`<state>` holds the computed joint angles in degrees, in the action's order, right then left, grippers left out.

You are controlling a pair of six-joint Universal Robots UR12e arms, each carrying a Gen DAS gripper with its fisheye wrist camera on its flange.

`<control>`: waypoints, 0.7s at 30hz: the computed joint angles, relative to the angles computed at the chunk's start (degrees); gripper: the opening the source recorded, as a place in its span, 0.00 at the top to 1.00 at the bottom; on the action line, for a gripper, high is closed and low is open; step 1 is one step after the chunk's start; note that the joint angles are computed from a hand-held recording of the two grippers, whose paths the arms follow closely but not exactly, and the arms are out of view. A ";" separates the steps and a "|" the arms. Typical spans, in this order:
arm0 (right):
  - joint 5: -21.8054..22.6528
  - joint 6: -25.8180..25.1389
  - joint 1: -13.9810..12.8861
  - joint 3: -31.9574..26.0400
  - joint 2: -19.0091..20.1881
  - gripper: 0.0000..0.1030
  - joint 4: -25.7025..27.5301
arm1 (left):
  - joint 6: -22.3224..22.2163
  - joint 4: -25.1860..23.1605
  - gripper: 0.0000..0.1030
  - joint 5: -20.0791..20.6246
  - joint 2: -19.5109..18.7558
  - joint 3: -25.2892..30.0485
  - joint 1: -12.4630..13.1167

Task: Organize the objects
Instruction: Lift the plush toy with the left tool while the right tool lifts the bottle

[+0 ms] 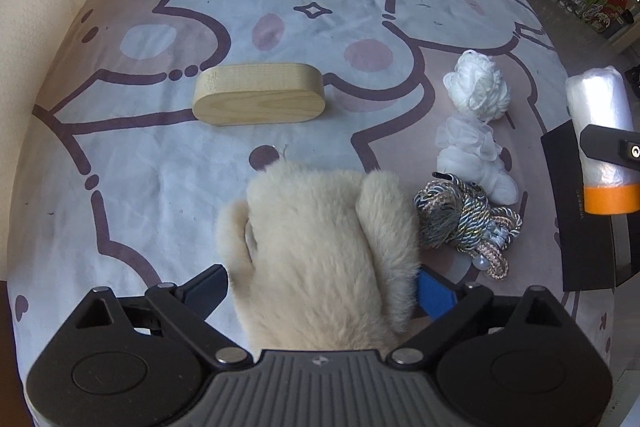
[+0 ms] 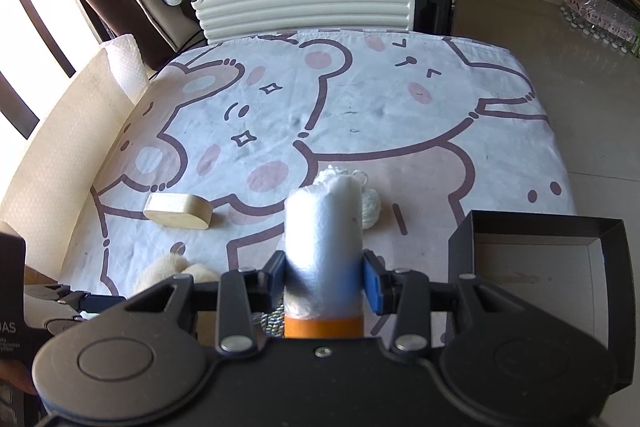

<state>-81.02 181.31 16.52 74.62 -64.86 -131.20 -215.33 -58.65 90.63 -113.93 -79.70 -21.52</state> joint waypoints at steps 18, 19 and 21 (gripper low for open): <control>0.17 -0.72 -0.41 -0.97 1.02 0.60 1.74 | -1.45 -0.54 0.44 -6.94 -0.89 -0.64 1.65; 0.21 -0.87 -0.41 -1.03 1.05 0.60 1.89 | -1.89 -1.19 0.45 -6.54 -1.05 -0.19 1.56; 0.18 -1.04 -0.40 -0.99 1.03 0.60 1.95 | -1.48 -2.33 0.47 -5.63 -1.36 0.72 1.23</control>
